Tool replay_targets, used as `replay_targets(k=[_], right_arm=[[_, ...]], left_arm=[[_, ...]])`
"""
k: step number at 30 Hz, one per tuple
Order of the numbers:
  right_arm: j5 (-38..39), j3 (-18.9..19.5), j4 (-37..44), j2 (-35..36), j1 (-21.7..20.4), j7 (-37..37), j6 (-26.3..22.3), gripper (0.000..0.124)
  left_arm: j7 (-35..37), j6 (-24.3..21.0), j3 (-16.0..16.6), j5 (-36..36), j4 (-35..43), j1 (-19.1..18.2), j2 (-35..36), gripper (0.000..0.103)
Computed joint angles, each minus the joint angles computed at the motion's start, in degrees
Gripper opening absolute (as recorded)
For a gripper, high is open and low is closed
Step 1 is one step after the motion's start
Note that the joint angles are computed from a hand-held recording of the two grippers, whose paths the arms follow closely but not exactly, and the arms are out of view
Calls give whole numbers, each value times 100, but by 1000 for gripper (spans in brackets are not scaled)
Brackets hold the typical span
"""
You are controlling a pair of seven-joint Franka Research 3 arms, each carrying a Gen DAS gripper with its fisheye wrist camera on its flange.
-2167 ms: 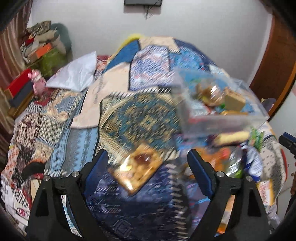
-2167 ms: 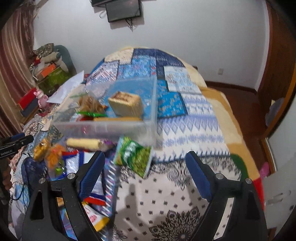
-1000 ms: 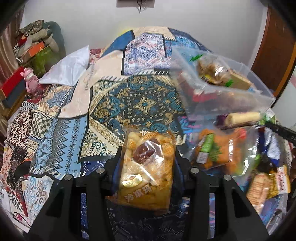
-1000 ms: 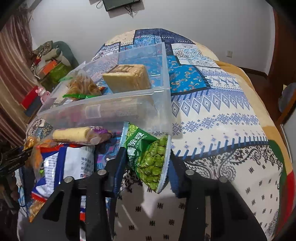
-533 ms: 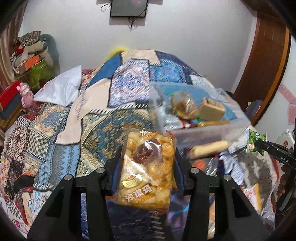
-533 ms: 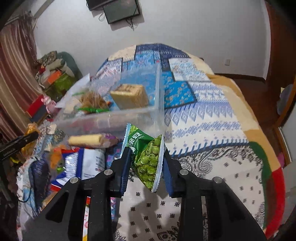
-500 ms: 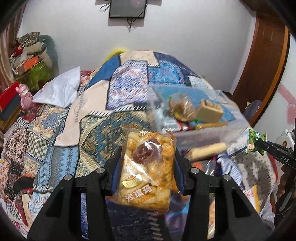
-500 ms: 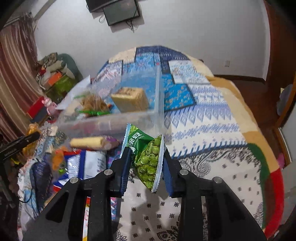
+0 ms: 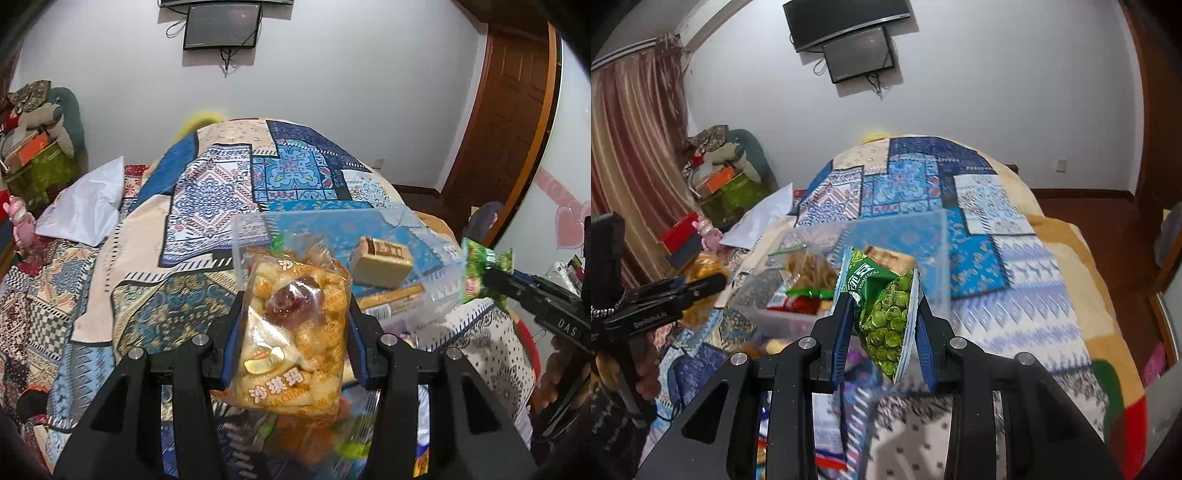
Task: Organize snacks
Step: 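Place the peanut bag into the box with the left tool while the right tool places the pea bag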
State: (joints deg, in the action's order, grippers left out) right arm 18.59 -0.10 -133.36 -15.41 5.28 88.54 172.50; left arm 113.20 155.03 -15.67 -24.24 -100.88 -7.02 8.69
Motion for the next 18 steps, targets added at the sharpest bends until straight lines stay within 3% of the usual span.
replay_targets(k=[5,18], right_arm=[[356,-177,434,480,312,-381,33,29],[689,-46,1205,1321,333,-743,-235,29]], left_arm=[[-248,-90,-53,208,450,-45,406,47],[-908,-300,-196,1033,1373,-101,1319,46]])
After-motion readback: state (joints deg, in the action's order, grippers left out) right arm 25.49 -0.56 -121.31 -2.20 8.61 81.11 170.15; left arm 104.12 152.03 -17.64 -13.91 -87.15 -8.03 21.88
